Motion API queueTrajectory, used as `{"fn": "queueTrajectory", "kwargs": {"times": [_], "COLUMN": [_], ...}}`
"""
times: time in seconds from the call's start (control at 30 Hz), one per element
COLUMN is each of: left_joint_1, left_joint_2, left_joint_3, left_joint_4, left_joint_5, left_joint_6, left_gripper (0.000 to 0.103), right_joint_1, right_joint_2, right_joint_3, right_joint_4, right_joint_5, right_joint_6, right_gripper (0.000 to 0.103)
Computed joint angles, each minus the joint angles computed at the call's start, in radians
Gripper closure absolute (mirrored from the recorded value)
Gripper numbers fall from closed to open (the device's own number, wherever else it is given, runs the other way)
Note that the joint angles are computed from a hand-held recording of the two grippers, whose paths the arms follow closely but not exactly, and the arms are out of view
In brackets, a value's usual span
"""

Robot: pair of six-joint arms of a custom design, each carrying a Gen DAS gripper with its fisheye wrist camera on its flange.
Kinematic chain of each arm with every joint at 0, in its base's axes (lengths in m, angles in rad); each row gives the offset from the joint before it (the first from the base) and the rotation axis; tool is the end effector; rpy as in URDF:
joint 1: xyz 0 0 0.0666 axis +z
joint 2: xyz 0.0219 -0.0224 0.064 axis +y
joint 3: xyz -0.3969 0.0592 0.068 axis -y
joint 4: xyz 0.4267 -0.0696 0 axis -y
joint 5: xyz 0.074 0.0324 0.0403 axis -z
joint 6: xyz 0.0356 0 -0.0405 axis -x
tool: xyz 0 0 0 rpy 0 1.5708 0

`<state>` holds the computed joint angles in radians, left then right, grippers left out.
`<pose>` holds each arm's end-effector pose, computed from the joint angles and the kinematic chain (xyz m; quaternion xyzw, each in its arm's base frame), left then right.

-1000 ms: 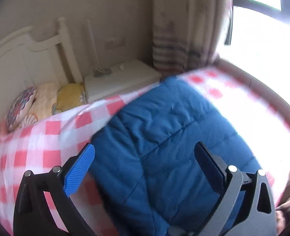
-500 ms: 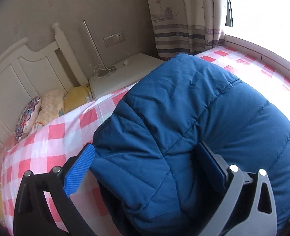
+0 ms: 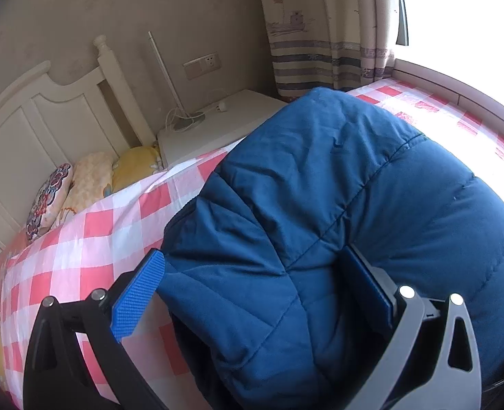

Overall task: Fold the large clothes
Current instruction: 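Lower the folded jacket part onto the bundle and open the right tool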

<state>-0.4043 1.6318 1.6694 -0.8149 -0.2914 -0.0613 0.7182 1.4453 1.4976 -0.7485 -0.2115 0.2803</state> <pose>0.5714 -0.2338 0.4627 0.1559 0.9009 0.0667 0.3996 0.4089 0.3667 0.4853 -0.4705 0.7695 0.1848 0.3903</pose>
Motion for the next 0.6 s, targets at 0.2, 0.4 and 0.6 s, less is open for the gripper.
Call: {"fn": "queueTrajectory", "kwargs": {"times": [0.2,0.4,0.6], "left_joint_1": [-0.001,-0.043,-0.068], "left_joint_2": [-0.002,0.015,-0.042], "left_joint_3": [-0.02,0.039,0.042], "left_joint_4": [0.021,-0.067,-0.058], "left_joint_5": [-0.017,-0.229,-0.148], "left_joint_6": [0.024,0.021,0.052], "left_gripper": [0.002,0.002,0.002], "right_joint_1": [0.033,0.069,0.085], "right_joint_2": [0.025,0.018,-0.005], "right_joint_3": [-0.013,-0.061,-0.095], "right_joint_4": [0.049,0.143,0.182], "right_joint_5": [0.095,0.192,0.225], "right_joint_6": [0.048,0.082,0.078], "right_gripper": [0.046,0.044,0.043]}}
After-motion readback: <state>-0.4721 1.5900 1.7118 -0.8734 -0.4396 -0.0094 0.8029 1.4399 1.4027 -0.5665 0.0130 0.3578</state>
